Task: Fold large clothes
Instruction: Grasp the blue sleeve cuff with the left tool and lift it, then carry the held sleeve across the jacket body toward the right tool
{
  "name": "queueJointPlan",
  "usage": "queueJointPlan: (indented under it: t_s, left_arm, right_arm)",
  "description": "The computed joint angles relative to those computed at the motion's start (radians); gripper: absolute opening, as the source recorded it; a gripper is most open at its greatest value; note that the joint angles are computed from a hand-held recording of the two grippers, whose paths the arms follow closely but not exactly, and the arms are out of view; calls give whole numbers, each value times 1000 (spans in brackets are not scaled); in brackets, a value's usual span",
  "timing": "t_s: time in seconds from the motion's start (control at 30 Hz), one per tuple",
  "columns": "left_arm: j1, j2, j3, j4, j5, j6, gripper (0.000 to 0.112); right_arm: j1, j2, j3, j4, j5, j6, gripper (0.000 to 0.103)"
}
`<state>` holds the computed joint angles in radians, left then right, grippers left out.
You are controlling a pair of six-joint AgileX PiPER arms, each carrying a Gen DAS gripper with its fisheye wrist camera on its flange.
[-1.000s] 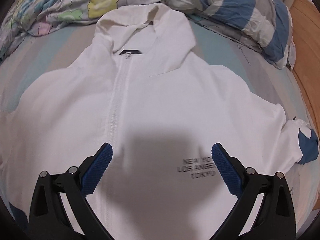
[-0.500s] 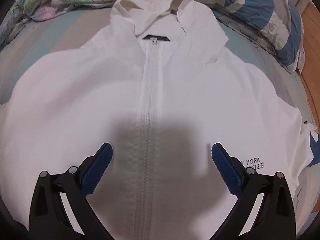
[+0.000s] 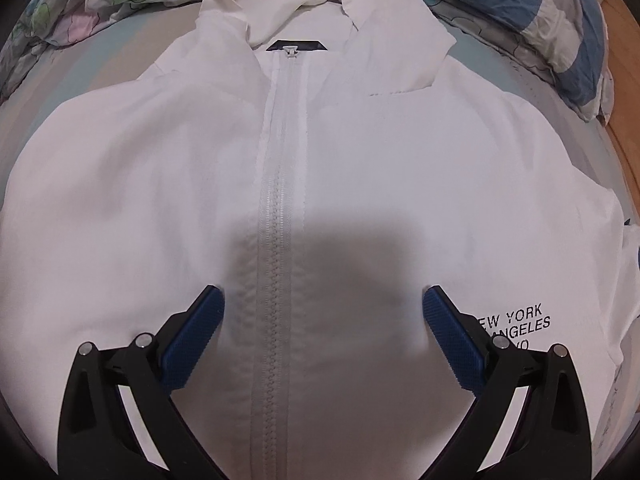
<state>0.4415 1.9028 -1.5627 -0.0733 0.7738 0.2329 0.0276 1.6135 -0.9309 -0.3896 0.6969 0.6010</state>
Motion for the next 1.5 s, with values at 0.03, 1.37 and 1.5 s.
queueJointPlan:
  t_s: [0.03, 1.37, 1.5]
  left_arm:
    - [-11, -17, 10, 2, -1, 5, 3]
    - [-1084, -134, -168, 268, 214, -551, 3]
    - [-1183, -56, -225, 287, 236, -614, 3]
  right_arm:
    - [-1, 1, -1, 4, 0, -3, 96]
    - [-819, -200, -152, 421, 193, -945, 96]
    - [-869, -206, -167, 471, 219, -1053, 96]
